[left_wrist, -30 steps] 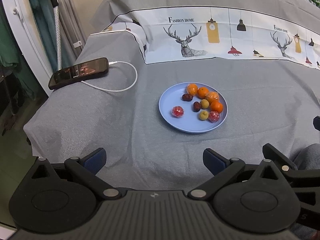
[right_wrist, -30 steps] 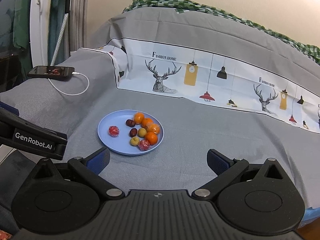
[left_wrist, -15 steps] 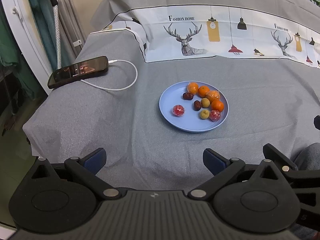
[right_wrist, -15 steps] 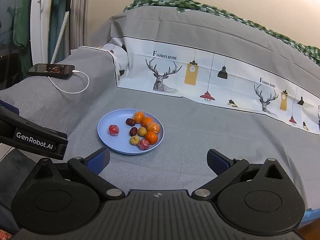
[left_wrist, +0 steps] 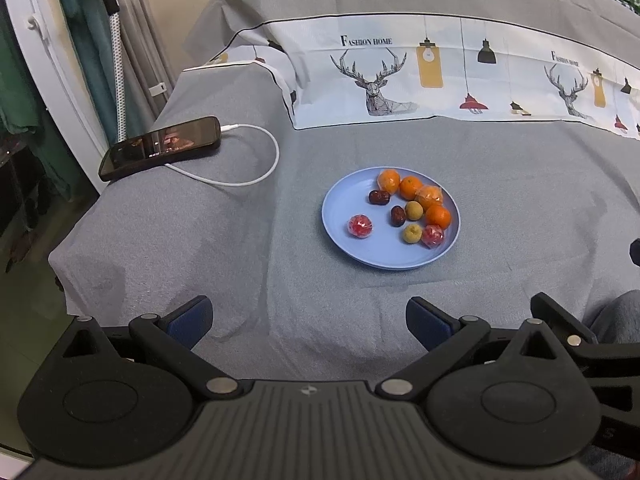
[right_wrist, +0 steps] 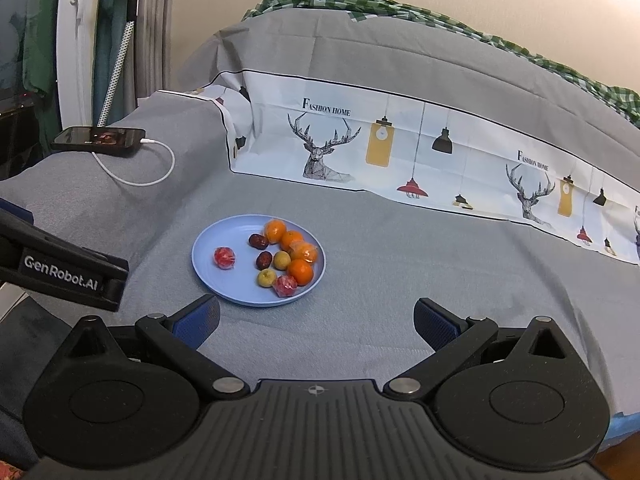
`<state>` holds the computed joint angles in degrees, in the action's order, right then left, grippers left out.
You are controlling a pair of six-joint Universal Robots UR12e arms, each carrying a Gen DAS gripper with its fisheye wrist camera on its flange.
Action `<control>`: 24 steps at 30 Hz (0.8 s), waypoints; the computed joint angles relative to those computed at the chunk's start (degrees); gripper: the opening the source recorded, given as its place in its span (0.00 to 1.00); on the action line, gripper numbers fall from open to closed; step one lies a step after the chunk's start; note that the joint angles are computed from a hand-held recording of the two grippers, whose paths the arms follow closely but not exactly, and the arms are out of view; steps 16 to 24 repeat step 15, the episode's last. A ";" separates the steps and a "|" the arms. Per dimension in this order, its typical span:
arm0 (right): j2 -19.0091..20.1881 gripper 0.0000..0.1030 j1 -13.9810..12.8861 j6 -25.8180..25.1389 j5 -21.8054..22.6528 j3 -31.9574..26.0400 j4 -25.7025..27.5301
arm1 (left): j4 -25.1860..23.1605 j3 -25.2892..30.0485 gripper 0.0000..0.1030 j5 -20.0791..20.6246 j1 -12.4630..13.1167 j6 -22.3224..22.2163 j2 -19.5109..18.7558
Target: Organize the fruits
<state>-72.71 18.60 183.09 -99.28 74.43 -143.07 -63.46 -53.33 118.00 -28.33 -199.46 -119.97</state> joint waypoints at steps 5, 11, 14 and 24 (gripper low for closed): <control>0.08 0.99 0.00 0.00 -0.04 -0.09 -0.01 | -0.47 0.32 1.00 0.24 0.07 -0.09 -0.21; 0.11 0.99 -0.03 -0.25 0.15 -0.14 0.05 | -0.81 0.42 1.00 0.95 -0.09 -0.22 -0.30; 0.08 0.99 -0.02 -0.42 0.47 -0.13 0.14 | -1.59 0.60 1.00 0.99 -0.02 -0.50 -0.38; 0.07 0.99 -0.03 -0.50 0.50 -0.12 0.13 | -1.71 0.63 1.00 1.00 0.00 -0.55 -0.41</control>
